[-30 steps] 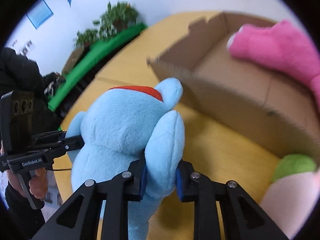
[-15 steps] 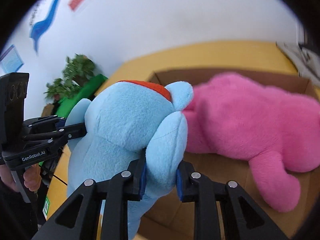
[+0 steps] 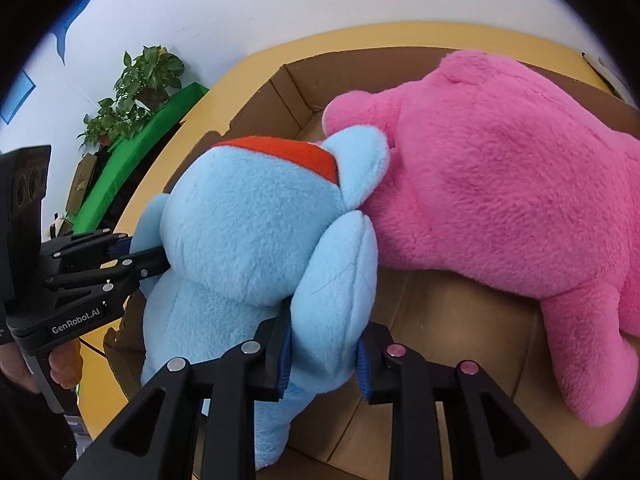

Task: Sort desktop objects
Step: 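Lower the light-blue toy into the box beside the bear and open both grippers, then move both open grippers to the pink pig plush with green hair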

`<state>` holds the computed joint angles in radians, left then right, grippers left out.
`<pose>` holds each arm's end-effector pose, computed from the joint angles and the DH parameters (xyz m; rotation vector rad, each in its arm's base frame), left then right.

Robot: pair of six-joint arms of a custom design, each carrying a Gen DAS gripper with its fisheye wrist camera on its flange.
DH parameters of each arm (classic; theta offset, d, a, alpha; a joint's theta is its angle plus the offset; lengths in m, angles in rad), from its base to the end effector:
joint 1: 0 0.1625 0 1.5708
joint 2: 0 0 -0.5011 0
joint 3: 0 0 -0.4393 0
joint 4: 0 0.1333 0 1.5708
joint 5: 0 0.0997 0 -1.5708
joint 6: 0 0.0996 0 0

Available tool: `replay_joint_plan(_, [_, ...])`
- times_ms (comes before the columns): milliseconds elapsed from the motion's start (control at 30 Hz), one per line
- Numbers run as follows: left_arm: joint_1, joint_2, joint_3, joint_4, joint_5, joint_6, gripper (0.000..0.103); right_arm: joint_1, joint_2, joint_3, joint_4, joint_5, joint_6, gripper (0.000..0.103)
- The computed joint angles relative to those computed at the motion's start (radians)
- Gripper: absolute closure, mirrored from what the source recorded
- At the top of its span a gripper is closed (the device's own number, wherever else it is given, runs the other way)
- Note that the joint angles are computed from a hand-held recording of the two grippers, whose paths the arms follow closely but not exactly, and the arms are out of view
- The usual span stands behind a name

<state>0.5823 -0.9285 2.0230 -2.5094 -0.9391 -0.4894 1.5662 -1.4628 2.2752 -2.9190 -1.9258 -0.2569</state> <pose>-0.3851 -0.4836 0.0785 0.6908 2.4477 -0.4128 0.0964 -0.4900 0.3124 0.2039 -2.6447 0.6591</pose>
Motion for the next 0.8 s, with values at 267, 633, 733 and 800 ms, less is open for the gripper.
replay_joint_plan(267, [-0.114, -0.065, 0.067, -0.014, 0.158, -0.148, 0.006, -0.037, -0.128, 0.149, -0.281, 0.050, -0.009, 0.000])
replay_joint_plan(633, [-0.351, -0.087, 0.106, 0.096, 0.308, -0.478, 0.000, 0.144, -0.272, 0.266, -0.444, -0.209, -0.152, 0.000])
replay_joint_plan(733, [-0.386, -0.052, 0.110, 0.059, 0.284, -0.479, 0.000, 0.168, -0.293, 0.296, -0.488, -0.262, -0.202, 0.000])
replay_joint_plan(800, [-0.403, -0.037, 0.112, 0.042, 0.268, -0.475, 0.000, 0.174, -0.303, 0.309, -0.502, -0.285, -0.214, 0.000])
